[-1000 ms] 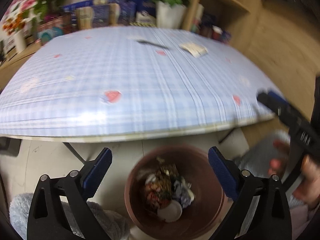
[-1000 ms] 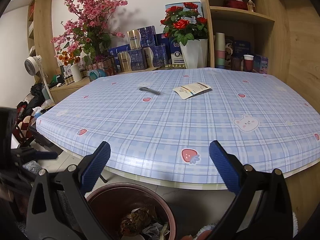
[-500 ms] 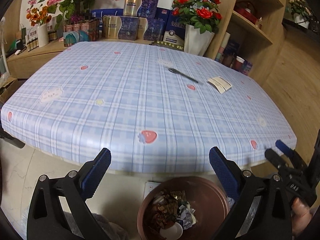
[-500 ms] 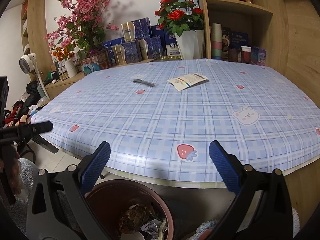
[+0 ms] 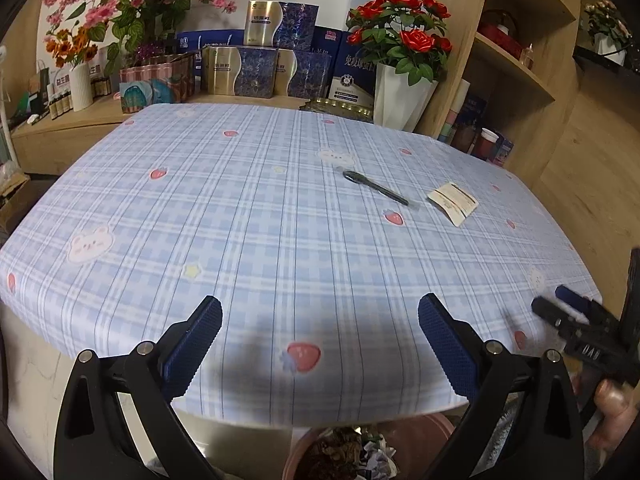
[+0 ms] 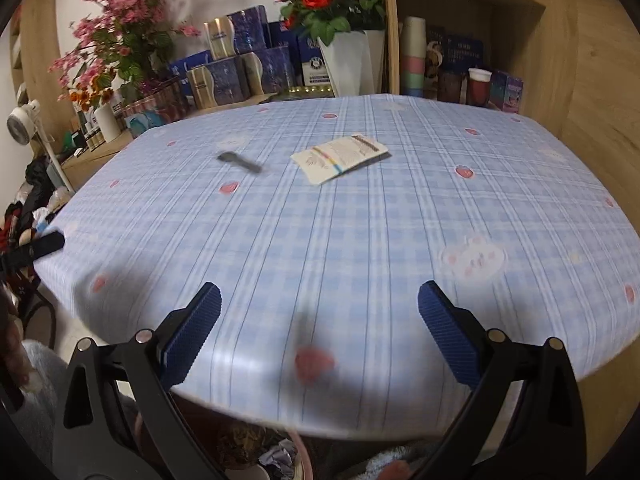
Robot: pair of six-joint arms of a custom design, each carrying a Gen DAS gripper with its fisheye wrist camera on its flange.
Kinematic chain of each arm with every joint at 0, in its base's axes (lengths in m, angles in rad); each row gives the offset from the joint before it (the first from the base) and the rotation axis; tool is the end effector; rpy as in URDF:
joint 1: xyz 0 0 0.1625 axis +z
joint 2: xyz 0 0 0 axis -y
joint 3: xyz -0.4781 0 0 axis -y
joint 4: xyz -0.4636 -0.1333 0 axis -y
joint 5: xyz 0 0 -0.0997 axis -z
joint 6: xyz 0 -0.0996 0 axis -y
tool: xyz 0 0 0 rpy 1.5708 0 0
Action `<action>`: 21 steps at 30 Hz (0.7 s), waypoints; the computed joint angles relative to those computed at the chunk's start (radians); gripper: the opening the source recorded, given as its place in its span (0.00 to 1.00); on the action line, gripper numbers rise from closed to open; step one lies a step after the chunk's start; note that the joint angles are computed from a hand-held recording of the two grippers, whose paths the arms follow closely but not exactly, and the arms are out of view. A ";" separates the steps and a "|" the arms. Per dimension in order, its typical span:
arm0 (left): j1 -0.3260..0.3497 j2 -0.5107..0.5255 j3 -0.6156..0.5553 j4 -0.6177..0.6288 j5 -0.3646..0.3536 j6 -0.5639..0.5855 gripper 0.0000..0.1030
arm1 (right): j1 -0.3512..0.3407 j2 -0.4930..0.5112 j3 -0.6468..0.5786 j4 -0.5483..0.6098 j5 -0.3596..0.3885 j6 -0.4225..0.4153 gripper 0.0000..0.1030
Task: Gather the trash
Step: 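Move the right gripper to the beige printed card and grasp it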
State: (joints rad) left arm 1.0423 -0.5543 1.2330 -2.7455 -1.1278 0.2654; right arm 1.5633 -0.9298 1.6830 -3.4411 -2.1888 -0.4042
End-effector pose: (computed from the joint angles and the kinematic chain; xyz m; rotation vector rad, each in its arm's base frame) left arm -0.3008 -0.8641 0.0914 0.8928 2.5239 -0.7499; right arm 0.0700 -0.7413 0.2826 0.0031 -2.1280 1.1405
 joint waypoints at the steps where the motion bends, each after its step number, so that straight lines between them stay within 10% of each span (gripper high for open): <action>1: 0.000 0.014 -0.021 0.004 0.005 0.005 0.93 | -0.002 0.004 -0.026 0.025 -0.005 0.007 0.94; 21: 0.021 0.266 -0.454 0.129 0.063 0.004 0.93 | -0.050 0.370 -0.890 0.798 -0.208 0.536 0.94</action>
